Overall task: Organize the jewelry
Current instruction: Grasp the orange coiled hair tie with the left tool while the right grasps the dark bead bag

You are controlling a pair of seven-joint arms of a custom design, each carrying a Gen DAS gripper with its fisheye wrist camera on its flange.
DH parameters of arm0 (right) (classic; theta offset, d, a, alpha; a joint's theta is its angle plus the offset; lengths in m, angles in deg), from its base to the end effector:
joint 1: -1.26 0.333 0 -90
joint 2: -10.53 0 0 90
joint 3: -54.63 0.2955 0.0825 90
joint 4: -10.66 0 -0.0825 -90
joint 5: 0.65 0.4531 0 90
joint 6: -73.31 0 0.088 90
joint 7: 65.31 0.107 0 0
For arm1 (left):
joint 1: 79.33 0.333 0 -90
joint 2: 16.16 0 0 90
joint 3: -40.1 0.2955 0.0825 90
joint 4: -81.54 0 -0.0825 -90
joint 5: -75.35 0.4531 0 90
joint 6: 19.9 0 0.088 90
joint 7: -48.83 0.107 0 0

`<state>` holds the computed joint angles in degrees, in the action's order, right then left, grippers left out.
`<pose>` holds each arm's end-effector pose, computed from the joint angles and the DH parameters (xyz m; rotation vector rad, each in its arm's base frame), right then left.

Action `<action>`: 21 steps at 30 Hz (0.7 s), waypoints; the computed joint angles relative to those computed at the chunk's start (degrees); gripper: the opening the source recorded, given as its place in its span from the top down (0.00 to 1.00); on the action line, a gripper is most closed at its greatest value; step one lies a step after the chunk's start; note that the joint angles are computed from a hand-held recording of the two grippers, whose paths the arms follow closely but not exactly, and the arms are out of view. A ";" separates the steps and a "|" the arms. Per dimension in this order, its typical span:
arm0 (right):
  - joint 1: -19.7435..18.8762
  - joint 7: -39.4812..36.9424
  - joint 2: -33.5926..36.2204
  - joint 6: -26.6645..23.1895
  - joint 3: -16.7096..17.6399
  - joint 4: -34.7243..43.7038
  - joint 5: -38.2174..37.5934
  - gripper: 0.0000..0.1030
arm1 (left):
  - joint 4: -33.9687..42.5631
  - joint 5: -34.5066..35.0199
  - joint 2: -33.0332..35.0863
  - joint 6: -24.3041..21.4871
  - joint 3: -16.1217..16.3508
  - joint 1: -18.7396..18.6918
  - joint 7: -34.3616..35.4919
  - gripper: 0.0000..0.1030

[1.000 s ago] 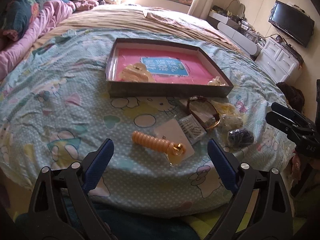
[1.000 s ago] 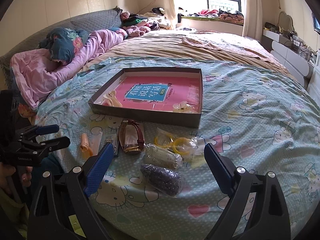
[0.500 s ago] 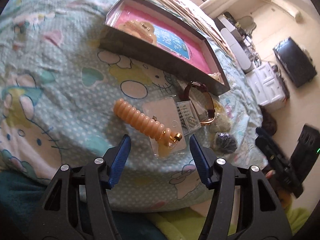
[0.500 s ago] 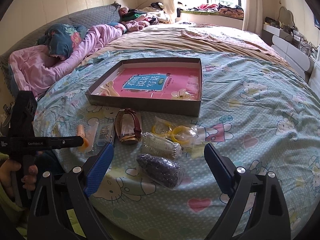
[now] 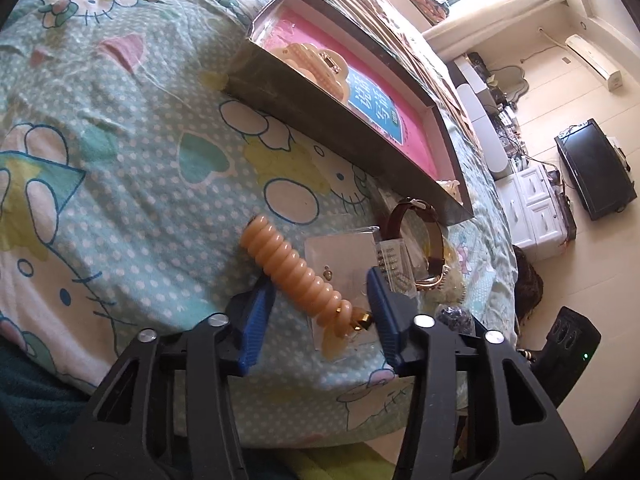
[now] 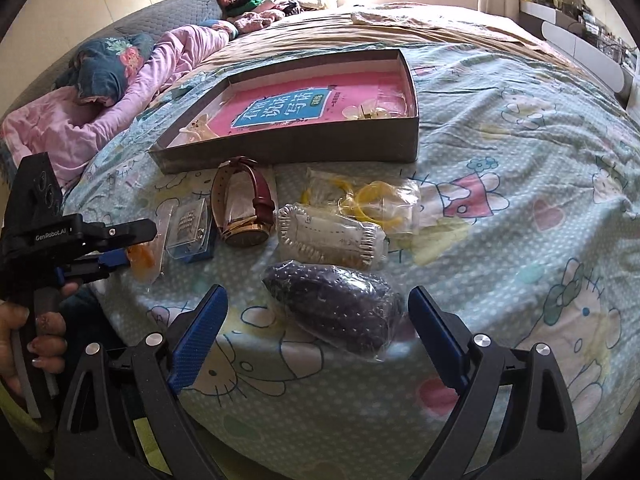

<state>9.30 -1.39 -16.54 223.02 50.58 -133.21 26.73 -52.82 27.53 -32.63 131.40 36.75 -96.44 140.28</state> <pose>0.5112 0.0254 0.4579 -1.9144 1.6014 -0.3171 0.5338 -0.1794 0.4524 2.1791 -1.7058 1.1374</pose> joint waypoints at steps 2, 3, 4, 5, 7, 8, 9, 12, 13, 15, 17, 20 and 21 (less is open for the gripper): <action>-0.02 0.87 0.81 0.74 0.29 0.17 0.11 0.12 | -0.40 0.01 -0.42 0.22 0.06 -0.03 0.64 0.66; 0.26 0.58 1.06 1.57 0.18 0.06 0.46 0.16 | -0.36 0.03 -0.31 0.38 0.15 -0.06 1.02 0.66; 0.17 0.49 1.23 2.72 0.47 -0.20 0.09 0.20 | -0.47 -0.14 -0.42 0.48 0.23 -0.12 1.26 0.67; -0.38 1.19 1.36 3.46 1.07 -0.37 -0.96 0.27 | -0.61 -0.49 -0.61 0.48 0.35 -0.25 1.59 0.69; 0.60 -0.36 1.04 3.48 -0.24 -0.57 0.38 0.28 | -1.26 -2.05 -1.26 0.29 0.99 -0.64 3.20 0.78; 0.74 -1.04 0.85 3.43 -0.52 -0.65 0.54 0.29 | -1.56 -1.95 -1.62 0.26 0.96 -0.53 3.26 0.79; 0.73 -1.53 0.43 3.26 -0.63 -0.87 0.54 0.30 | -1.83 -1.64 -1.94 0.31 0.87 -0.44 3.18 0.80; 0.76 -2.56 -0.80 2.41 -1.36 -1.19 1.37 0.30 | -2.75 -2.38 -3.16 0.36 1.41 -0.74 3.72 0.80; 0.76 -2.91 -1.19 2.55 -1.47 -1.34 1.64 0.30 | -3.06 -2.68 -3.65 0.51 1.60 -0.89 4.03 0.80; 0.61 -3.39 -2.08 3.06 -1.48 -1.63 1.85 0.30 | -3.45 -2.71 -4.50 1.11 1.75 -1.14 4.46 0.80; 0.78 -4.26 -3.10 3.76 -1.80 -1.91 2.34 0.30 | -3.84 -2.01 -5.32 2.08 1.74 -1.33 4.59 0.80; 1.22 -5.74 -3.91 4.89 -2.16 -1.84 2.83 0.30 | -4.43 0.76 -6.48 4.07 1.49 -1.34 3.57 0.80; 1.50 -6.40 -3.99 5.31 -2.35 -1.62 3.10 0.30 | -4.61 2.24 -6.81 4.73 1.31 -1.24 2.86 0.80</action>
